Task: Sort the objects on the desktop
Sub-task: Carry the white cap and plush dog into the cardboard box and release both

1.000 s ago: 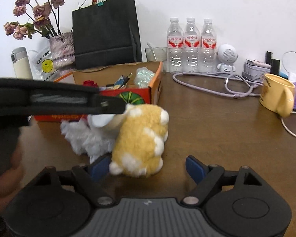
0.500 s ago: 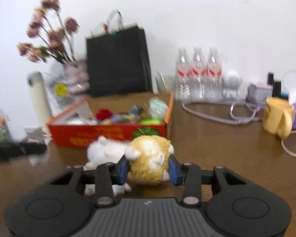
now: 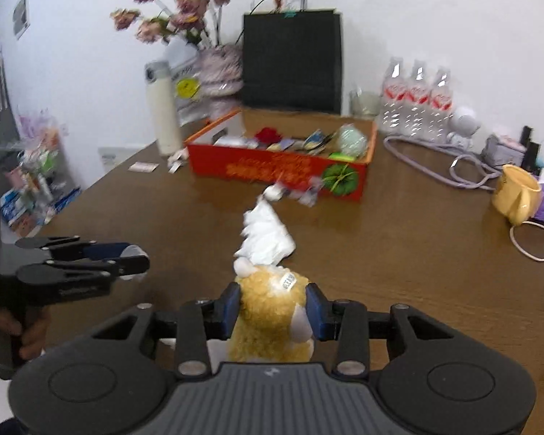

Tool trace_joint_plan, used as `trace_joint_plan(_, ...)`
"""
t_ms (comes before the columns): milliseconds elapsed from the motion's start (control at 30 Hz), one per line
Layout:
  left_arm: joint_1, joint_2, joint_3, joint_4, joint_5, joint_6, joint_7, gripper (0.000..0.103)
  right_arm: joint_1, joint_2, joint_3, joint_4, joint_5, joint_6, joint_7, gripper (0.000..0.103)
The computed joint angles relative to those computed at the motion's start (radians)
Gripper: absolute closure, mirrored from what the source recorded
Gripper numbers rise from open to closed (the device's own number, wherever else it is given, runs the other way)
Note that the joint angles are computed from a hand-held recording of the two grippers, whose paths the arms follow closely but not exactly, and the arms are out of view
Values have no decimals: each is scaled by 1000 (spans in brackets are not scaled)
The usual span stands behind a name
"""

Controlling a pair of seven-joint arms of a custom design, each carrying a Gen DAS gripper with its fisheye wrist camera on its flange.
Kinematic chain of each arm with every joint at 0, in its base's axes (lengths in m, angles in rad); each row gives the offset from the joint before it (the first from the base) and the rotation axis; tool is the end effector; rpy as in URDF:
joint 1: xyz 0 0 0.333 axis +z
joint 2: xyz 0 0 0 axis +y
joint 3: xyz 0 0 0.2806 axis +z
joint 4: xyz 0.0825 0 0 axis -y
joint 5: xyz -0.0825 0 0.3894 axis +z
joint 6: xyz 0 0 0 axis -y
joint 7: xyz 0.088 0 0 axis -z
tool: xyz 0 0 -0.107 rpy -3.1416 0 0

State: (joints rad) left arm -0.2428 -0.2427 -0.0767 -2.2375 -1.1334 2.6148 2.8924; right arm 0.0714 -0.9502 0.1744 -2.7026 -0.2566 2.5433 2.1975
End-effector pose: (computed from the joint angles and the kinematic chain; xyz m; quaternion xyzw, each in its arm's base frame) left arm 0.5090 -0.1490 0.4925 -0.3297 0.8189 -0.4483 0.1407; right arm 0.3457 0.0961 0.5557 -0.5628 0.7175 -0.2991 0.2810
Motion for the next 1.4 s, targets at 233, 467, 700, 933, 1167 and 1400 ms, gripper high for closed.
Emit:
trace_joint_plan(233,117,10,-122,-6,13,3,27,62,-48,273,1,95,-16,82,51,66)
trace_joint_plan(467,149,33,-150,0,91,9,-18,50,-31,303,-12,110,-21,55,98,40)
trace_joint_plan(700,173,33,-156,6,91,-34,-12,32,17,267,-47,98,32,0,104,36)
trace_joint_plan(933,142,28,-118,11,33,-53,25,62,18,300,-54,57,35,148,113,57)
trace_joint_plan(1167,68,123,-58,195,-45,-83,59,62,-34,270,-60,67,39,293,87,58)
trace_joint_plan(1400,83,516,-224,751,209,75,-156,62,-202,555,-97,462,-44,292,2,57)
